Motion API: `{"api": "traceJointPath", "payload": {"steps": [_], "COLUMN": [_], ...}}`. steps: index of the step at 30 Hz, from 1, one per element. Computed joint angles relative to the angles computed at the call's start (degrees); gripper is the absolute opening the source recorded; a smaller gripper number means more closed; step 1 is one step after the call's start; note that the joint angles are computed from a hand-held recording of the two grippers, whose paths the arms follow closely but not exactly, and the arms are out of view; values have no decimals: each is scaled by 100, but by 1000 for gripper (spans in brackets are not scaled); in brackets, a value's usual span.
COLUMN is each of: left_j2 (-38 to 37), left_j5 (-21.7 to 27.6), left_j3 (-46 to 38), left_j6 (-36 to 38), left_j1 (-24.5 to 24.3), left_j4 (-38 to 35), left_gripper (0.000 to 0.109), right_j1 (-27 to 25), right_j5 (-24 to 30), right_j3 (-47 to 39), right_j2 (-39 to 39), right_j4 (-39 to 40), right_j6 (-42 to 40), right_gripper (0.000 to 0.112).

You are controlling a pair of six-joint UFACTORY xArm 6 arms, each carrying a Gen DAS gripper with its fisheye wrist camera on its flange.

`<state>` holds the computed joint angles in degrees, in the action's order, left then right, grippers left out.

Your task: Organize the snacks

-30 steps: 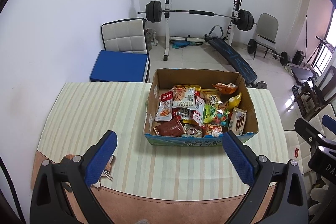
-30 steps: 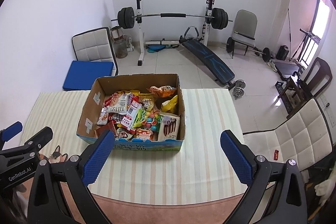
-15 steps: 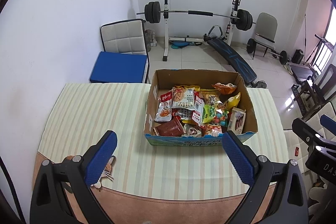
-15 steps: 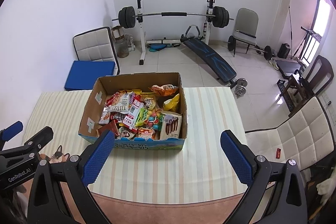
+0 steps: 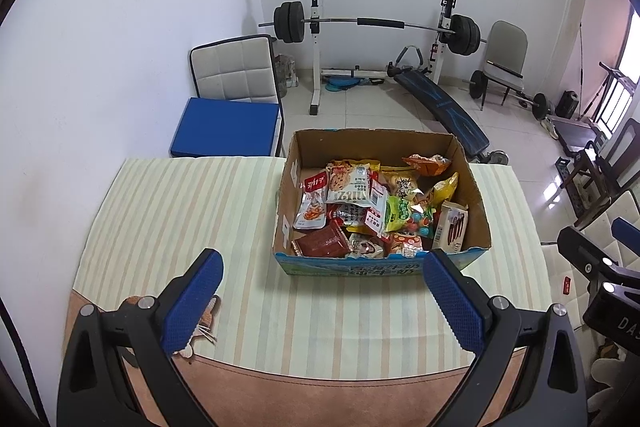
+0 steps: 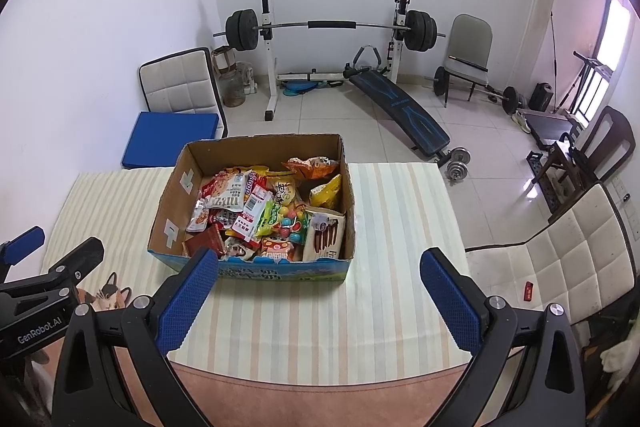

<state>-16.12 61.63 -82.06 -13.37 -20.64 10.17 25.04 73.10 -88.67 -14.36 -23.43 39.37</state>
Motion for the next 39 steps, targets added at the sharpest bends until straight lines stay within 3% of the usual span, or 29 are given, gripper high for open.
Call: {"api": "traceJointPath", "payload": {"steps": [39], "left_j2": [-88], "left_j5": [154], "left_j3": [-110], "left_j6": [143], "left_j1": [-85], "left_j4": [-183], "left_gripper": [103], "right_j1": [95], "right_j5": [97], "right_j3": [109], "right_j2": [-165], "right_j4": [-55], "right_j6": [145], "right_gripper": [103]}}
